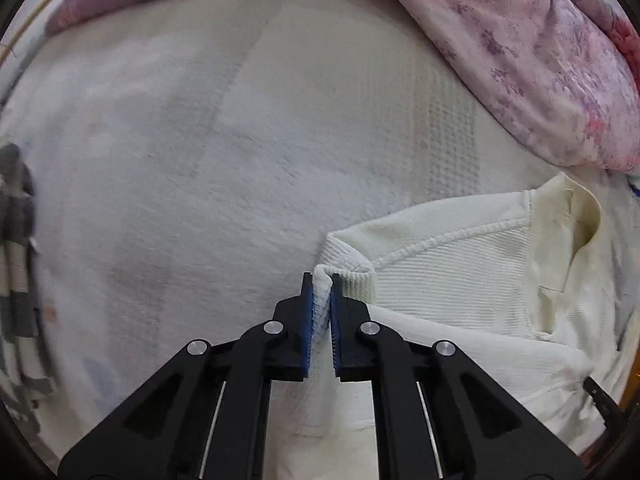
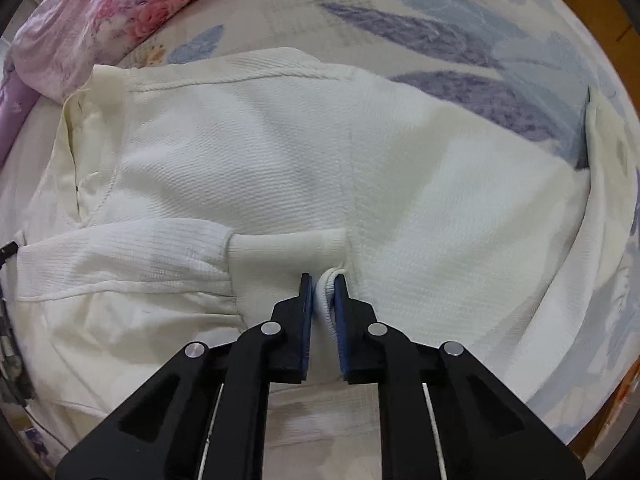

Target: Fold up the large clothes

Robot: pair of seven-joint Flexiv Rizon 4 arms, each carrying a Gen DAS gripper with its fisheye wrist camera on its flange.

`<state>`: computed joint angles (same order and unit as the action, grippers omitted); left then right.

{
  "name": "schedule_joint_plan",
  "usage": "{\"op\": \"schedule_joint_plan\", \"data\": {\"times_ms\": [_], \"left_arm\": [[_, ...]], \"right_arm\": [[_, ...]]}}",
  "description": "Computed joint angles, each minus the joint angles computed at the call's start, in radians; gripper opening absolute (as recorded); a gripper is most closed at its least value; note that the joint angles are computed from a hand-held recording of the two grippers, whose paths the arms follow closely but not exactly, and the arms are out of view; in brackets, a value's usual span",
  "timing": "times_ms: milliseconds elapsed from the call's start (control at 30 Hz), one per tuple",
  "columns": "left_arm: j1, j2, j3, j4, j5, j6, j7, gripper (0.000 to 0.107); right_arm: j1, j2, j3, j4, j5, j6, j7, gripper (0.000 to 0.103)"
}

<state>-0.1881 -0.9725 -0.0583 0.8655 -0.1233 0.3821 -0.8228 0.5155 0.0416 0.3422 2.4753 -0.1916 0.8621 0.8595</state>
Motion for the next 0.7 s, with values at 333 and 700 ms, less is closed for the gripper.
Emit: {"op": "schedule_joint_plan", "data": {"times_ms": [333,700], "left_arm": [[-0.034,0.066,0.046,0.164,0.126,0.239,0.029,0.008],[0.1,0.356,0.028,0.529,0.038,0.157,0.191,0.038]], "right_arm": [[-0.009,-0.078,-0.028,-0.046,0.025,0.038,-0.103,0.01],[0.002,-0.083,-0.022,-0.098,0.014,0.021,-0.052,0.018]]}}
